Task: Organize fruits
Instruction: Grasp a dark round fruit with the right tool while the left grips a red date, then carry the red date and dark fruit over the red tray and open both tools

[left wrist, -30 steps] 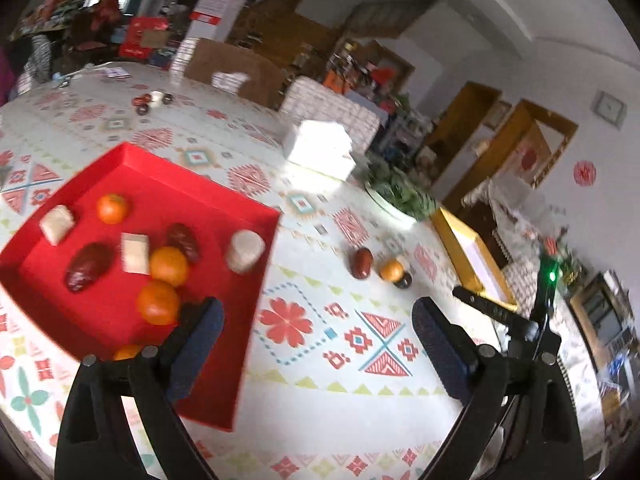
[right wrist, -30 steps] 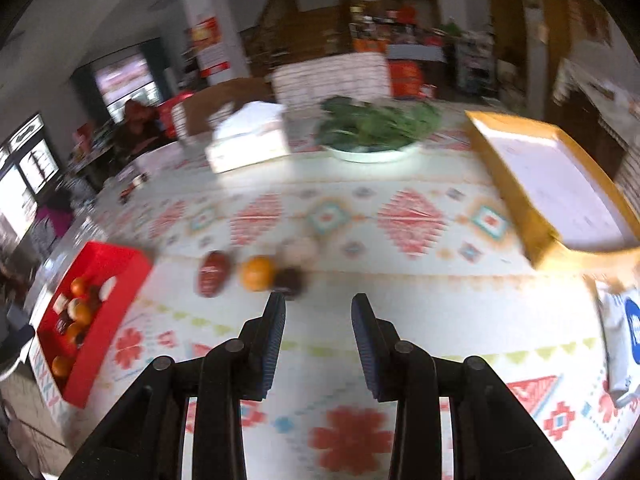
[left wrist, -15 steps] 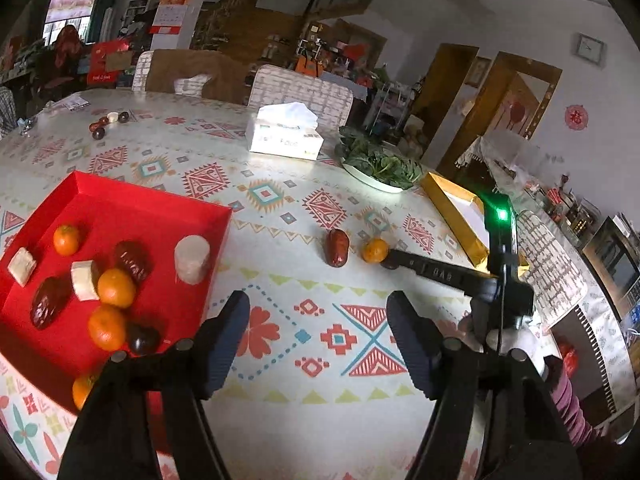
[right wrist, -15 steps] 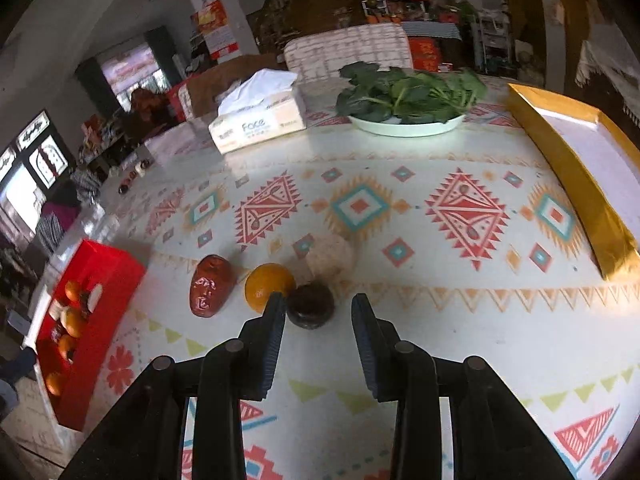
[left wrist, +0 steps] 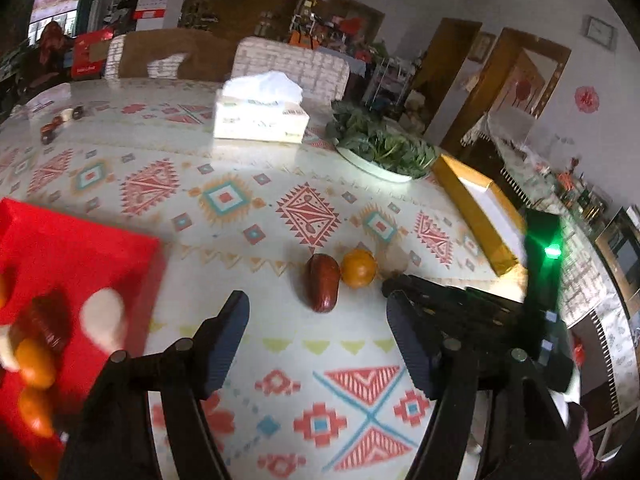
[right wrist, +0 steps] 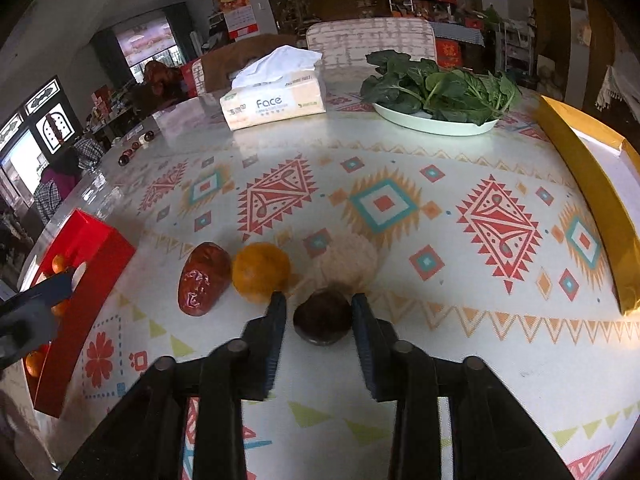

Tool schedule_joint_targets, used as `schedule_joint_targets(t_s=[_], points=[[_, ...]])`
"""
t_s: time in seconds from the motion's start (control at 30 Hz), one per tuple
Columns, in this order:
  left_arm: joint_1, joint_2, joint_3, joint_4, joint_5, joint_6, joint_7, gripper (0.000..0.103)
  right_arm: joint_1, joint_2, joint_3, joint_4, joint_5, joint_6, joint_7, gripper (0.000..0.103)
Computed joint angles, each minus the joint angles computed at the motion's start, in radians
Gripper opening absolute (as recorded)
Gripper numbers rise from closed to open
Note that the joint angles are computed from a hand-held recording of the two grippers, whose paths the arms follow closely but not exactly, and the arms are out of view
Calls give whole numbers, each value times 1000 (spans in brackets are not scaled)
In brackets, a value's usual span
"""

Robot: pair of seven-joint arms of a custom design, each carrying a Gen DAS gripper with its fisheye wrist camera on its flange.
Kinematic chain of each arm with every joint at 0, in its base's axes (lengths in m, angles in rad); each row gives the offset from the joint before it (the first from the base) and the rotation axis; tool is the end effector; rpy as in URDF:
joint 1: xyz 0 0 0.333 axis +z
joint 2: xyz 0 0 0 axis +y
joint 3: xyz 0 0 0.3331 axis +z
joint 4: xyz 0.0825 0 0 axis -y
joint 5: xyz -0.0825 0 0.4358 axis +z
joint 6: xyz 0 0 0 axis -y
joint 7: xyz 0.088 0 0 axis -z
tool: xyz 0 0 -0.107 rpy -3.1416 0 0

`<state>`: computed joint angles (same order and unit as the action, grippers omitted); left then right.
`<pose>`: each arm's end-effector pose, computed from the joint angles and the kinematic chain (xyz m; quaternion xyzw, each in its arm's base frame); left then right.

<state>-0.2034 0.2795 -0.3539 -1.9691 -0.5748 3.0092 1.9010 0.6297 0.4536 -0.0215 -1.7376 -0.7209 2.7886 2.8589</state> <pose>0.6155 -0.3183 0.4027 -0.5472 0.7373 -0.3885 0.0775 0.5964 0.4542 0.3616 -0.6398 0.6840 -0.1705 0.3060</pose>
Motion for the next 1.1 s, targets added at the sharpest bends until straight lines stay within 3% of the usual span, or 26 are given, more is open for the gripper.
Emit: schedule_joint_targets(t_s=[0.1, 0.23, 0.4, 0.57, 0.7, 0.87, 0.9, 1.0, 1.1], points=[[-67, 52, 70, 50, 112, -21, -86, 71, -2, -12, -6, -23, -2, 34, 23, 29], [-67, 103, 64, 99, 162, -49, -100, 70, 19, -37, -33, -56, -38, 46, 93, 29], [-60, 166, 53, 173, 184, -112, -100, 38, 23, -67, -56, -92, -117, 79, 214, 29], [-78, 185, 72, 190, 213, -99, -137, 29, 1, -68, -33, -92, -135, 70, 228, 29], [-68, 164, 66, 160, 216, -70, -146, 28, -6, -67, -26, -91, -141, 62, 231, 29], [-1, 91, -2, 67, 141, 1, -93, 28, -6, -67, -26, -88, -158, 54, 248, 29], [33, 69, -36, 41, 100, 17, -63, 28, -6, -67, -25, -88, -162, 55, 251, 29], [120, 3, -120, -30, -40, 55, 35, 28, -7, -68, -26, -91, -173, 67, 261, 29], [245, -79, -240, -103, -295, 95, 223, 28, 4, -69, -36, -91, -204, 71, 286, 29]])
